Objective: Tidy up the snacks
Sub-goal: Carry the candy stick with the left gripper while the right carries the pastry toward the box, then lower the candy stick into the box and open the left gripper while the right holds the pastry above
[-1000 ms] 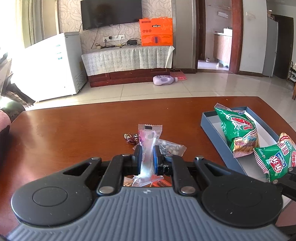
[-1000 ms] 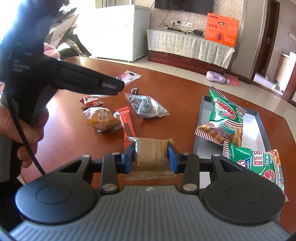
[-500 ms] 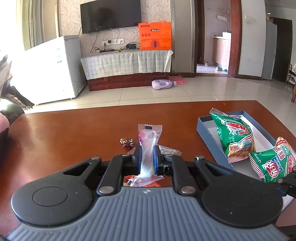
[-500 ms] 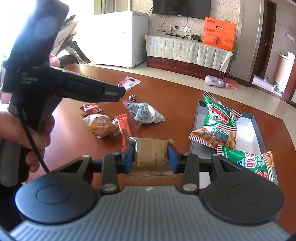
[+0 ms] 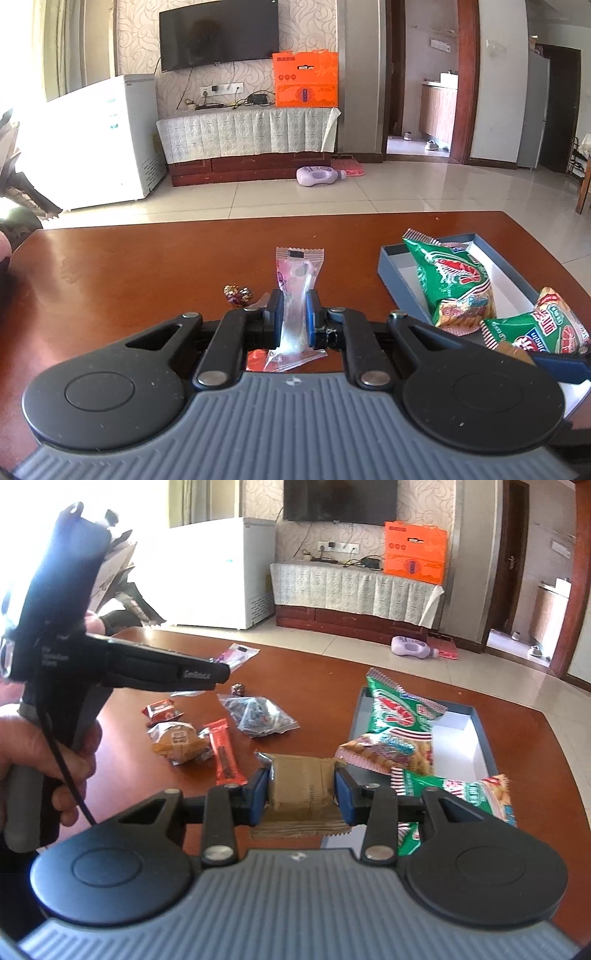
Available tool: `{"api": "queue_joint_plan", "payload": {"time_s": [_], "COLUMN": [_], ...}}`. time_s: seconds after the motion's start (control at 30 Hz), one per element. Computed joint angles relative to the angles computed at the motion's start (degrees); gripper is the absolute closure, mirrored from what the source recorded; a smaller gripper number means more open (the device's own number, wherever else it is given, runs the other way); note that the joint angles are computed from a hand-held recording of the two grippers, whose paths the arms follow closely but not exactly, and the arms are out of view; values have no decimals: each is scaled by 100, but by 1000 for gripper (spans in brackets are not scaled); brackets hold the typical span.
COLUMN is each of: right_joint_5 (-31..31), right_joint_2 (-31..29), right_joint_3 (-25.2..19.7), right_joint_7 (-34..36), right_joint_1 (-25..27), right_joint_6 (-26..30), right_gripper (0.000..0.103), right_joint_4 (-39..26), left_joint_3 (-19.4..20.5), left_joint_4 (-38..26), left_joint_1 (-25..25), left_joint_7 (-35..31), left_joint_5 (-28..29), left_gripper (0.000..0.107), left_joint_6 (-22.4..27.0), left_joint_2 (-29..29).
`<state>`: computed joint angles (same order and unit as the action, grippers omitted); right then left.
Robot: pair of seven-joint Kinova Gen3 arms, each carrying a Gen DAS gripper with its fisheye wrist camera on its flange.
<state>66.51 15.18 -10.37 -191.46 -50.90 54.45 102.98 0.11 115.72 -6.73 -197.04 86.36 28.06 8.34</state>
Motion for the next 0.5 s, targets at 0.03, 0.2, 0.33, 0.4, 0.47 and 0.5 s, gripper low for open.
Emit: {"api": "queue_joint_plan", "payload": {"time_s": [0.03, 0.2, 0.33, 0.4, 0.47, 0.5], "right_joint_5": [5, -8, -160, -246, -358, -426], "right_joint_2": [-30, -205, -316, -342, -357, -357], "right_joint_3": [4, -46, -131, -171, -202, -209], "right_joint_7": [-47, -320, -408, -389, -315, -258], "right_joint_1": [-8, 27, 128, 176, 226, 257], "right_joint_6": [29, 213, 318, 323, 300, 276], "right_gripper": [61, 61, 61, 61, 61, 61], "right_joint_4": [39, 278, 454, 514, 572, 591], "left_joint_3": [0, 27, 101, 148, 220, 258], "left_joint_4": [10, 39, -6, -79, -169, -204], "left_joint_1": [-7, 41, 141, 205, 289, 337], "left_joint_7": [-26, -115, -94, 30, 150, 162], "left_joint_5": [11, 52, 80, 37, 12, 22], "left_gripper": [93, 93, 93, 93, 92, 92], "left_joint_6": [38, 229, 417, 549, 646, 670], "left_joint_2": [-13, -47, -17, 46, 137, 177]}}
